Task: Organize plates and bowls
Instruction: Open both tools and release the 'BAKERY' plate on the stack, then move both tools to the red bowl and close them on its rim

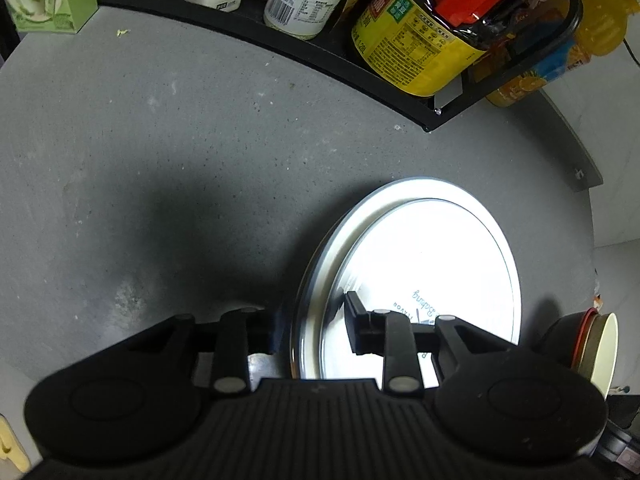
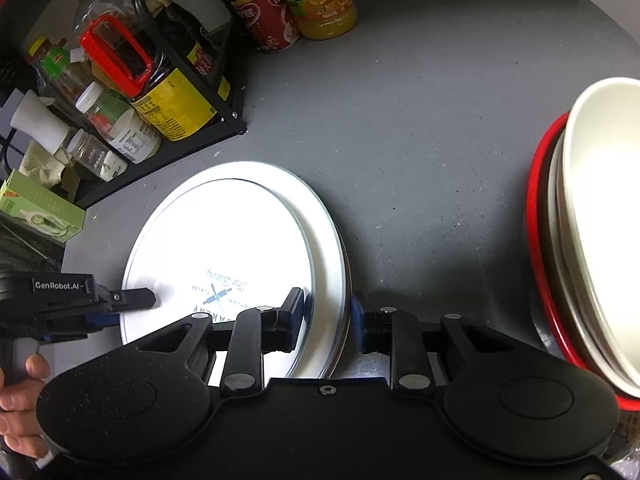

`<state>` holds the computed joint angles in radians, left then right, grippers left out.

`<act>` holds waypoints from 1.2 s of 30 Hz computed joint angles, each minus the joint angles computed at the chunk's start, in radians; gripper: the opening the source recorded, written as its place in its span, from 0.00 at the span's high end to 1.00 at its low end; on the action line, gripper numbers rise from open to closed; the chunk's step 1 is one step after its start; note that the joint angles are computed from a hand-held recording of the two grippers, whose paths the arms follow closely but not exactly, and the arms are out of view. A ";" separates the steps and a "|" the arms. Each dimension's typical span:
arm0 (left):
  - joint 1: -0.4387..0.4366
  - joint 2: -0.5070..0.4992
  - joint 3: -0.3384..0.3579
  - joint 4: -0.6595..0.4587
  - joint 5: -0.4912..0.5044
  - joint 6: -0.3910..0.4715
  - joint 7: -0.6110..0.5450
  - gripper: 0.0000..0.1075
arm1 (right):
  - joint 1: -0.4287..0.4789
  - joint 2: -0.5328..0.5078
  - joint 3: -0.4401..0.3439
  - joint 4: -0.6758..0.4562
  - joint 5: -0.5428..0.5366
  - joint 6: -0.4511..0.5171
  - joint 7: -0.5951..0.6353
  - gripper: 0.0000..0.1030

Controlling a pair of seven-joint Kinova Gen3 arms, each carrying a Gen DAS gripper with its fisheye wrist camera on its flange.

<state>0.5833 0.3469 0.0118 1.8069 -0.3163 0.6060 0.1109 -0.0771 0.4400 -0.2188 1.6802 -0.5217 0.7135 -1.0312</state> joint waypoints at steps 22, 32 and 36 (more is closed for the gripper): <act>0.065 0.025 0.018 -0.200 -0.087 0.220 0.051 0.32 | 0.081 -0.066 0.011 -0.057 -0.091 0.127 0.112 0.32; 0.100 0.101 0.036 -0.385 -0.108 0.277 0.003 0.17 | 0.167 -0.087 0.061 -0.098 -0.184 0.185 0.260 0.13; 0.117 0.158 0.035 -0.497 -0.092 0.310 -0.074 0.17 | 0.209 -0.075 0.080 -0.119 -0.205 0.212 0.282 0.09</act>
<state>0.7000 0.5046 0.0473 1.3100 -0.4085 0.9158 0.0372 0.1314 0.3652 -0.1385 1.5617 -0.7270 0.9251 -0.7494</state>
